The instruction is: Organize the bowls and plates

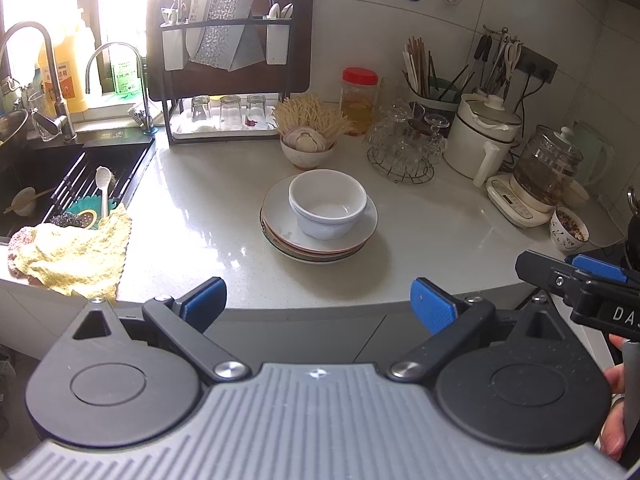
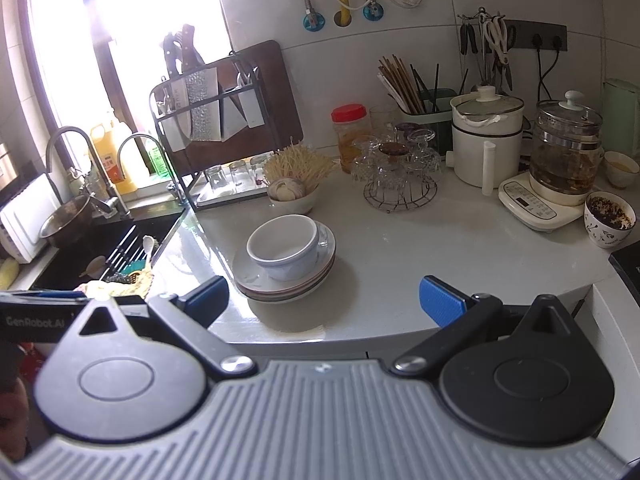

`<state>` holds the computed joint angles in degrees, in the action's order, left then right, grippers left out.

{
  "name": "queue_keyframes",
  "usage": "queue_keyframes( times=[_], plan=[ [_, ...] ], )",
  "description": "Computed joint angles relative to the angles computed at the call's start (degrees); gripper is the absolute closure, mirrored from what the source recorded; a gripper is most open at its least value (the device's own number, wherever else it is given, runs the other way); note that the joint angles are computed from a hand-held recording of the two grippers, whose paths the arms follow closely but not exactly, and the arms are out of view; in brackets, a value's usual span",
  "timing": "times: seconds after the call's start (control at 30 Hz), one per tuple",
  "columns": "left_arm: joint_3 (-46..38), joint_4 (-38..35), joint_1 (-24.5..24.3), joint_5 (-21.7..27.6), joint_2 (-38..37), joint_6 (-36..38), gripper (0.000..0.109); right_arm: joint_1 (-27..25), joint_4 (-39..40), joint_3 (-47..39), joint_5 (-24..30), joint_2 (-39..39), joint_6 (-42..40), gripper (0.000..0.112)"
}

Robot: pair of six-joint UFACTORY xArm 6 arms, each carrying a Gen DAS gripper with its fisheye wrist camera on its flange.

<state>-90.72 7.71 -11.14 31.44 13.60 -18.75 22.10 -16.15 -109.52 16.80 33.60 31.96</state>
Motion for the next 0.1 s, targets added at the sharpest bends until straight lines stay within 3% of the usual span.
queue_keyframes(
  times=[0.1],
  plan=[
    [0.17, -0.48, -0.02, 0.06, -0.04, 0.19, 0.008, 0.02, -0.18, -0.06, 0.03, 0.10, 0.31, 0.009]
  ],
)
